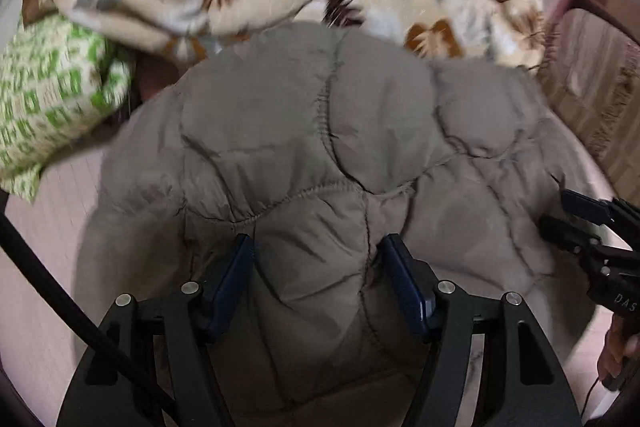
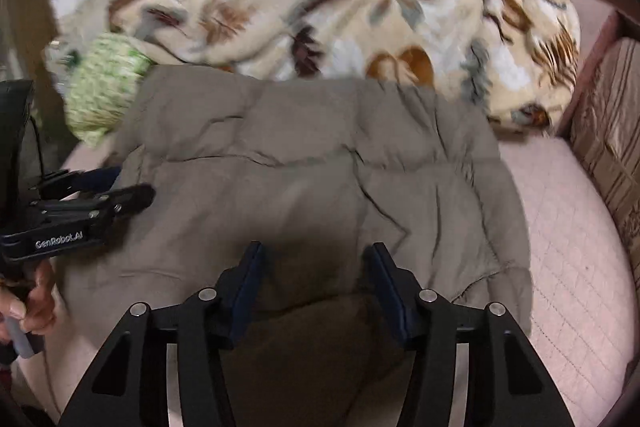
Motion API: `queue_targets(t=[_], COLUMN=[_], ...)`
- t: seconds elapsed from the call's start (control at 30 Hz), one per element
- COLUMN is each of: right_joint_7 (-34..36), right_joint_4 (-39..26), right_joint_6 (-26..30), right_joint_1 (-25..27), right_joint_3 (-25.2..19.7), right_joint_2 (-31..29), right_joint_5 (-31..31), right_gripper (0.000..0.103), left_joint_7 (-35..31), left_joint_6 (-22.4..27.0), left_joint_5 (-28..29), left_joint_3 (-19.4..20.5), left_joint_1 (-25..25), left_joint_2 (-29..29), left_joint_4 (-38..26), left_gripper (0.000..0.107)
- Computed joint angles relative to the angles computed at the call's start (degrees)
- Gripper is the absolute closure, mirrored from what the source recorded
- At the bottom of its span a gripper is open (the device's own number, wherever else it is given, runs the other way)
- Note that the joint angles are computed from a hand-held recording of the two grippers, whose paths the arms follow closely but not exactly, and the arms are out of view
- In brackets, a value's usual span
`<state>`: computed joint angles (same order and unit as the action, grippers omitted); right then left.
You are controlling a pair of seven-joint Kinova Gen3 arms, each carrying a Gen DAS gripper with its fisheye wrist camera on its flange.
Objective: Fold large clothes
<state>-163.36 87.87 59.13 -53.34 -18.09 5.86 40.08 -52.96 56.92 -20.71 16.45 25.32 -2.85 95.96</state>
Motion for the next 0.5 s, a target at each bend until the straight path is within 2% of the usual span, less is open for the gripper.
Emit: queue_targets(t=[0.07, 0.13, 0.2, 0.27, 0.33, 0.37, 0.43, 0.5], right_joint_7=[1.75, 4.62, 5.07, 6.27, 5.63, 3.91, -0.75, -5.41], right_joint_4=[0.68, 1.07, 2.56, 1.94, 1.0, 1.83, 4.56, 7.81], right_joint_6=[-2.02, -4.6, -7.94, -8.21, -6.97, -7.42, -8.04, -8.72], right_joint_1=[2.52, 6.88, 10.93, 15.6, 20.12, 20.96, 20.43, 19.54], right_joint_3=[0.47, -0.96, -2.3, -5.84, -10.51, -11.84, -13.72, -16.68], right_joint_2=[0.95, 1.59, 1.94, 2.87, 2.82, 1.79, -2.91, -7.33], right_joint_5=[-2.93, -7.11, -10.15, -12.15, -12.42, -11.55, -9.45, -5.8], right_gripper=[0.045, 0.045, 0.045, 0.045, 0.045, 0.045, 0.043, 0.043], left_joint_7=[-1.36, -1.6, -2.06, -1.13, 1.91, 4.15, 8.81, 13.47], left_joint_6=[1.0, 0.51, 0.73, 0.6, -1.93, -2.21, -0.33, 0.13], left_joint_5=[1.35, 2.43, 4.04, 4.98, 3.23, 2.41, 0.64, -2.58], left_joint_3=[-2.38, -3.8, -2.44, 1.25, 3.03, 2.5, 0.65, 0.44], left_joint_1=[1.44, 1.73, -1.02, -5.12, -5.96, -4.79, 0.1, 4.44], left_joint_2=[2.32, 3.81, 5.33, 5.02, 0.79, -1.87, -7.17, -12.48], left_joint_4=[-1.48, -1.79, -2.4, -2.39, 0.74, 1.93, 4.02, 7.43], left_gripper=[0.039, 0.034, 0.033, 0.033, 0.035, 0.035, 0.035, 0.035])
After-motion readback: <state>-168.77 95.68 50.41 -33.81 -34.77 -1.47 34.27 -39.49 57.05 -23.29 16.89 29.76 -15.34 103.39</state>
